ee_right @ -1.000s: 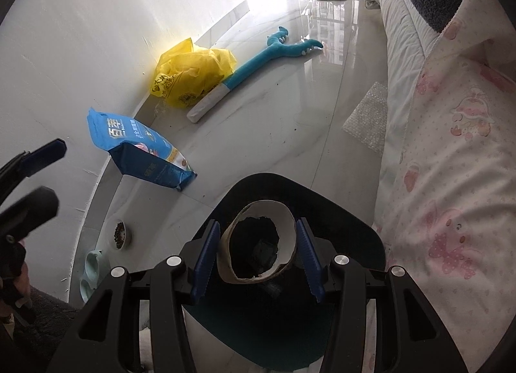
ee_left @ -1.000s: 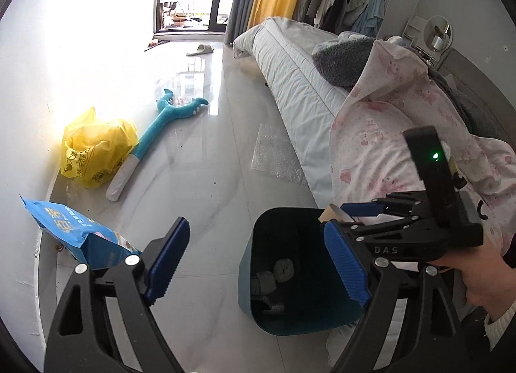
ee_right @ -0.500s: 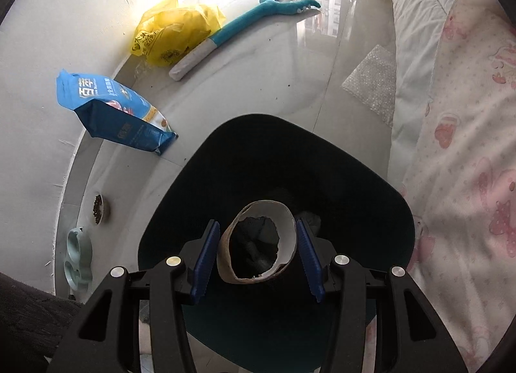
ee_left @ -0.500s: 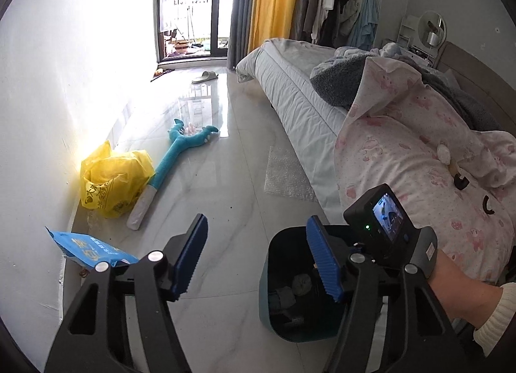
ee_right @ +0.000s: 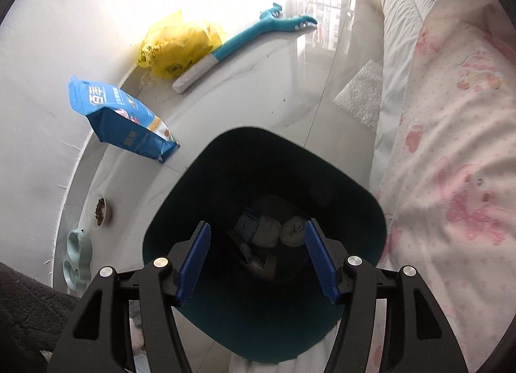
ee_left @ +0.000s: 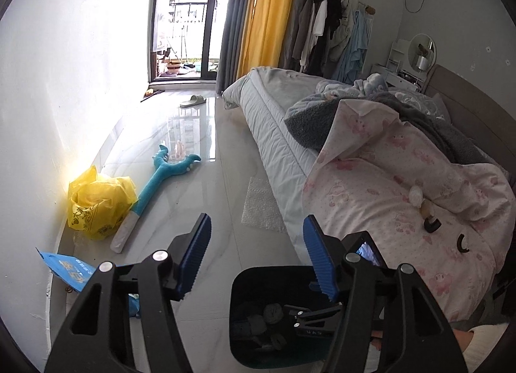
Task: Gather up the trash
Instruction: 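Lower the brown tape roll into the trash bin and open the right tool, then move both tools back to the black curved pieces on the duvet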
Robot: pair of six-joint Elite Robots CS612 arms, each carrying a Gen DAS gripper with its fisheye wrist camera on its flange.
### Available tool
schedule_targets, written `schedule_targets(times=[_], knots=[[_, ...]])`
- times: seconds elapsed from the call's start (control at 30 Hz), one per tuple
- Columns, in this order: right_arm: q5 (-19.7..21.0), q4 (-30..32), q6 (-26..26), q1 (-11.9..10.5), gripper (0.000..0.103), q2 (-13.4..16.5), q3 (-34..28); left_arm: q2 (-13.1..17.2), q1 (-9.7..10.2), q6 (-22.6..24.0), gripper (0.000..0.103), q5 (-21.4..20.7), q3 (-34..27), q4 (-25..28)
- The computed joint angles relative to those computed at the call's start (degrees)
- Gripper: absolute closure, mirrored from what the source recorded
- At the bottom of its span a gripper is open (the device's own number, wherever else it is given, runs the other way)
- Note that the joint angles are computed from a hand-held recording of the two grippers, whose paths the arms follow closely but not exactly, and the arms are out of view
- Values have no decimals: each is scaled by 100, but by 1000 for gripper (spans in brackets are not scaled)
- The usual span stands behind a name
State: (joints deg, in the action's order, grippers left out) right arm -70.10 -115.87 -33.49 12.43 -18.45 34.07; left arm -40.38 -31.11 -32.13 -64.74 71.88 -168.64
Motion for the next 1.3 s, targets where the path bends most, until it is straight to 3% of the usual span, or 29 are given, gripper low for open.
schedule_targets(times=[0.13,0.27,0.5,0.77,1.0,1.3], knots=[[208,-603,-110,-57,39,-328,509,124,-41,200,33,223,-281,148],[425,-1051,-147,-131,37,-567,844,188,-54,137,24,180,-444,303],[695,-1703,3,-301,34,-858,1263,219,-145,491,9,407,-503,44],[800,-2387,199,-490,32,-1040,1590,394,-170,559,6,216,-793,108],[948,-2556,399,-669,32,-1066,1610,550,-190,481,6,-62,-1093,238],[1022,-2813,596,-906,31,-1116,1743,870,-282,668,6,-87,-1666,542]])
